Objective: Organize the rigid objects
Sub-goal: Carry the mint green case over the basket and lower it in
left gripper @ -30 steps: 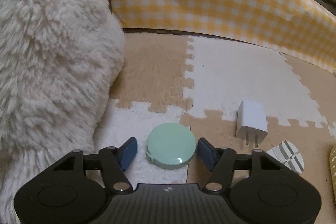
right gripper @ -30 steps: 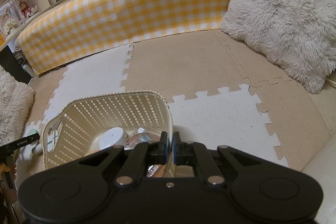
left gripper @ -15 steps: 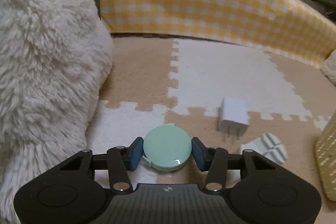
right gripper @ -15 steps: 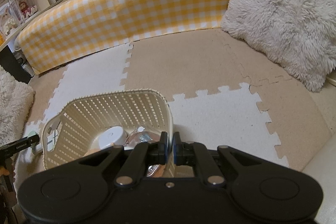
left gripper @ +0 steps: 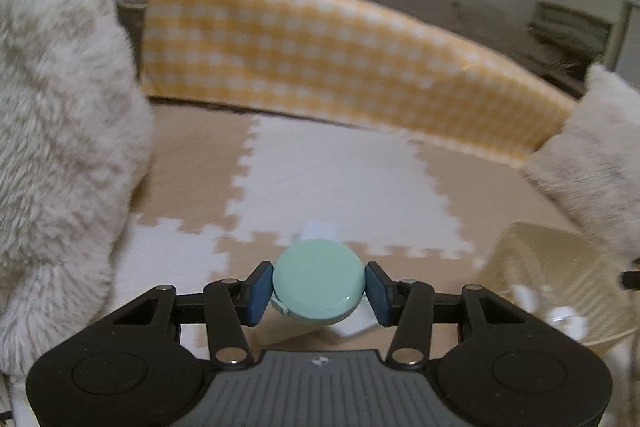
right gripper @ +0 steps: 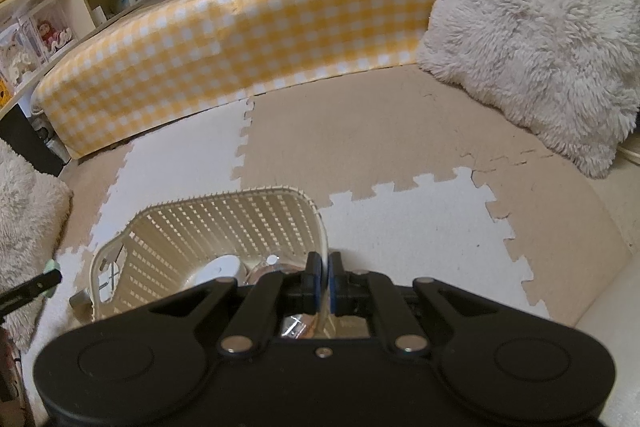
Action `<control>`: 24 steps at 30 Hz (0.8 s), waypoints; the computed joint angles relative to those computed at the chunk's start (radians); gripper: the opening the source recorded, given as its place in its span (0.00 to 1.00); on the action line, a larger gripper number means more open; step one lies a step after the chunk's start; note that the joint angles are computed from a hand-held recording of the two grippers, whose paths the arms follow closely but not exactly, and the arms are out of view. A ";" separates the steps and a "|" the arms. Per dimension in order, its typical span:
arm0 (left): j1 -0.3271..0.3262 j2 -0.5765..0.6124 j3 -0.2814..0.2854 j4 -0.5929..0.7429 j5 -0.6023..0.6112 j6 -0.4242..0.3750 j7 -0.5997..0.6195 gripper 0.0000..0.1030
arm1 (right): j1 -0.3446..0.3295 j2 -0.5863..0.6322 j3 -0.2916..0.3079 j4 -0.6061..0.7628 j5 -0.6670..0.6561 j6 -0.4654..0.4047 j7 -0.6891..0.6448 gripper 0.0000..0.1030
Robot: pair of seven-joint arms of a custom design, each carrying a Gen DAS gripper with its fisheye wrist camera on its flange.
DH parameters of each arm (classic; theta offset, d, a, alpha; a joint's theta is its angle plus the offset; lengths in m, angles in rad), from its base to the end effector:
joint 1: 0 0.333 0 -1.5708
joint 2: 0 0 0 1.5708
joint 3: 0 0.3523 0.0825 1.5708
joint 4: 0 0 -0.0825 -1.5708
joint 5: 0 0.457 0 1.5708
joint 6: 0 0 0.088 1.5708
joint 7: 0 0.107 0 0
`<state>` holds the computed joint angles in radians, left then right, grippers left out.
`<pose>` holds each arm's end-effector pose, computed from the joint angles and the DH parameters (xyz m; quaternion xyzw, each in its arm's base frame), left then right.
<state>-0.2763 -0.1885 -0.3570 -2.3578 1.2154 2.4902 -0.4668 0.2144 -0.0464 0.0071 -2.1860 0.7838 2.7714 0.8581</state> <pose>0.4435 -0.3347 0.4217 -0.7626 0.4620 -0.3249 0.3153 0.6144 0.1071 0.4671 -0.7419 0.5556 -0.1220 0.3550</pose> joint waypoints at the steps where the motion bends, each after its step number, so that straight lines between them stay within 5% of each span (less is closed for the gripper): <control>1: -0.002 -0.001 -0.003 0.009 0.014 0.009 -0.006 0.49 | 0.000 0.000 0.000 0.000 0.000 -0.001 0.001 0.04; 10: -0.020 0.043 -0.006 0.107 0.085 0.114 0.007 0.49 | -0.001 0.000 0.000 0.000 -0.003 0.000 0.003 0.04; 24: -0.124 0.284 0.056 0.351 -0.017 0.209 0.352 0.49 | 0.000 0.000 0.000 0.000 -0.002 0.000 0.003 0.04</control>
<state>-0.4000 0.0954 -0.3010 -2.0070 1.1986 2.6989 -0.1147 0.2145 -0.0467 0.0075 -2.1865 0.7818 2.7713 0.8606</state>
